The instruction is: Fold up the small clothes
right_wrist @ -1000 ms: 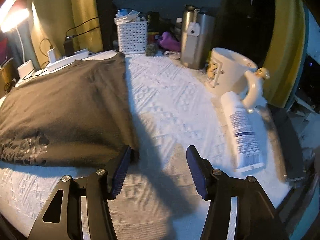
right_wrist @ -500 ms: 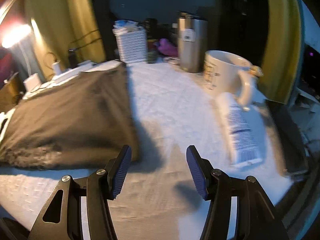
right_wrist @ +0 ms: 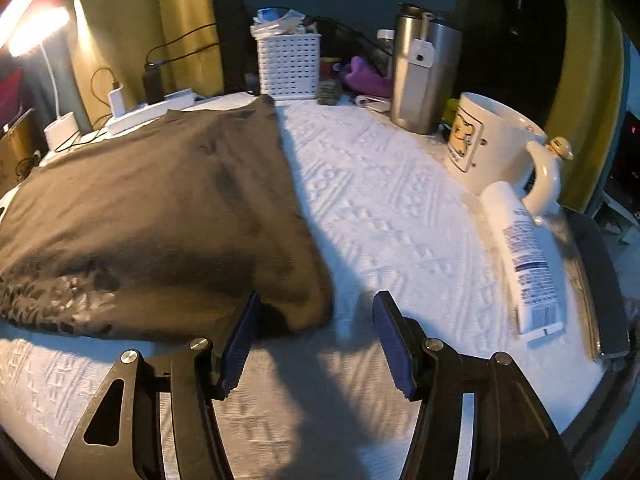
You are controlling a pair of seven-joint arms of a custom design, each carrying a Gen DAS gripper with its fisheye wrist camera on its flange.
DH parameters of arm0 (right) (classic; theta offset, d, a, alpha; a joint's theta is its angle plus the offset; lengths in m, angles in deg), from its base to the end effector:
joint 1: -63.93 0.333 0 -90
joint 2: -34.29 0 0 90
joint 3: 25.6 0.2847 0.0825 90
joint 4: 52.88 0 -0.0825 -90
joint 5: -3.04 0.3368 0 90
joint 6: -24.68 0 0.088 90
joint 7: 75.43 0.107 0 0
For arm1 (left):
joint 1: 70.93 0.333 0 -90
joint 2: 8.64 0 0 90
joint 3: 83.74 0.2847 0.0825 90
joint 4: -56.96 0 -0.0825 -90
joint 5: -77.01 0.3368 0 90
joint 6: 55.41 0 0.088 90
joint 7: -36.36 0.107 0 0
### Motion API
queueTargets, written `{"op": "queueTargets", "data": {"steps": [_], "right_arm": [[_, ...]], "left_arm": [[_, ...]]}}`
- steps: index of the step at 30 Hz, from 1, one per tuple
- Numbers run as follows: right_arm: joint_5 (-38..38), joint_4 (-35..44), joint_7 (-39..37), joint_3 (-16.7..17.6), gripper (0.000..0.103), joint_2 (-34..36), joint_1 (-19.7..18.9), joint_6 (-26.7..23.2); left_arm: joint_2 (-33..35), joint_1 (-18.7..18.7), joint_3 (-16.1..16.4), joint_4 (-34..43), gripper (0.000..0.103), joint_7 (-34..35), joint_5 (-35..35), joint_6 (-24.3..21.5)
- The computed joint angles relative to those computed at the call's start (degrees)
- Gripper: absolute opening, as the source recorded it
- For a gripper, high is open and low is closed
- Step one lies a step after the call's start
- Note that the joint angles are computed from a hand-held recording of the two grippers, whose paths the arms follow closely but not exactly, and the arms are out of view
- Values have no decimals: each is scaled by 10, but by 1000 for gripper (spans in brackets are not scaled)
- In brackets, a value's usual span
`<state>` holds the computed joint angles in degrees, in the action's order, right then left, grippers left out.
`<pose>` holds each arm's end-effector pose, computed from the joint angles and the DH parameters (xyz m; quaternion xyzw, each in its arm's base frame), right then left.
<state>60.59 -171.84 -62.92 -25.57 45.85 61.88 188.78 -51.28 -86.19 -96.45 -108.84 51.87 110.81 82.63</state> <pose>0.5614 -0.0665 0.3793 -0.7812 0.5080 -0.2283 0.2821 0.2779 -0.1349 0.3992 -0.8055 0.5064 -0.1263 0.2807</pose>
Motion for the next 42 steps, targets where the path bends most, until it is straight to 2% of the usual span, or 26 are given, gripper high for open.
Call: {"op": "queueTargets", "data": {"steps": [5, 6, 8, 9, 10, 11, 14, 19, 26, 33, 42], "right_arm": [[-10, 3, 28, -10, 61, -5, -9, -27], [-5, 3, 29, -11, 62, -9, -14, -41], [6, 1, 26, -13, 64, -15, -19, -62], [8, 0, 30, -15, 68, -19, -21, -72], [10, -2, 33, -18, 79, -23, -23, -84], [13, -3, 36, -20, 85, -28, -26, -105], [14, -11, 43, -27, 85, -43, -29, -161], [10, -28, 55, -31, 85, -59, -18, -199], [4, -19, 80, -28, 90, -47, -2, -190], [-7, 11, 107, -18, 92, -21, 9, -176], [-44, 65, 179, -6, 93, 18, 20, -170]], "left_arm": [[-20, 29, 5, -10, 5, -31, 29, 66], [-14, 38, 2, -7, 8, -39, 38, 86], [10, 64, -2, 2, 26, -55, 64, 143], [18, 72, -6, 7, 40, -63, 71, 160], [32, 91, -13, 13, 46, -79, 90, 194], [47, 103, -20, 23, 46, -89, 100, 211], [94, 136, -35, 53, 46, -115, 133, 258], [124, 138, -32, 76, 46, -120, 144, 276], [113, 140, -11, 57, 46, -119, 135, 271], [132, 145, 7, 64, 46, -85, 122, 273], [168, 172, 22, 81, 46, -54, 121, 309]]}}
